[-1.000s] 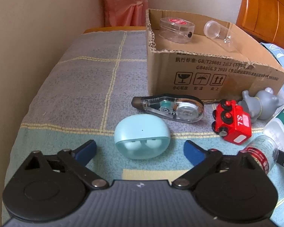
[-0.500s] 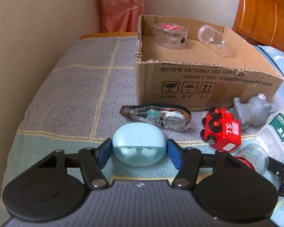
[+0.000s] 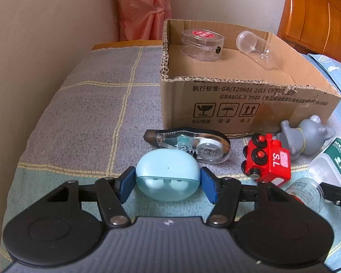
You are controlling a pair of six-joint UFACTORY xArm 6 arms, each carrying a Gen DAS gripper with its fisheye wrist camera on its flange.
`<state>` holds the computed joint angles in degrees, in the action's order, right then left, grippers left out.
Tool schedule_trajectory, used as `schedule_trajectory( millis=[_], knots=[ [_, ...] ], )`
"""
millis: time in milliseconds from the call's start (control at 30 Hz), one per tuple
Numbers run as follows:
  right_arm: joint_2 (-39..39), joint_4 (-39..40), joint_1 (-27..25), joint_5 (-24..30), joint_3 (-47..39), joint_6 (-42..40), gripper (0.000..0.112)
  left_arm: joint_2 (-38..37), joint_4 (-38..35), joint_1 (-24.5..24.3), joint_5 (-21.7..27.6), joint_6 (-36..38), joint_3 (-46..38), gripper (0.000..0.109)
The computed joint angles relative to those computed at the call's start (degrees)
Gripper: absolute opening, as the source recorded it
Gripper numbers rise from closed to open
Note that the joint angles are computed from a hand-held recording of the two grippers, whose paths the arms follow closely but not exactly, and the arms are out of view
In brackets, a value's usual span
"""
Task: Organize rigid objects
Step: 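Grasp the light-blue round case with the left tool while the right tool grasps the white MEDICAL bottle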
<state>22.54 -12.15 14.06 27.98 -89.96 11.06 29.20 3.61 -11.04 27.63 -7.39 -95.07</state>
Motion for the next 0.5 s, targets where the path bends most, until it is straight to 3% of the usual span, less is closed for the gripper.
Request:
schedule_trajectory(
  millis=[200, 400, 500],
  knots=[
    [4.76, 2.84, 0.37, 6.01, -8.26, -6.90, 0.102, 0.69, -0.46, 0.15, 0.30, -0.67, -1.09, 0.061],
    [6.45, 1.10, 0.47, 10.02, -11.86, -6.40, 0.087, 1.05, -2.00, 0.41, 0.50, 1.21, -1.60, 0.061],
    [6.46, 2.97, 0.21, 11.00, -12.34, -8.02, 0.087, 1.06, -3.01, 0.61, 1.33, 3.09, -1.99, 0.060]
  ],
)
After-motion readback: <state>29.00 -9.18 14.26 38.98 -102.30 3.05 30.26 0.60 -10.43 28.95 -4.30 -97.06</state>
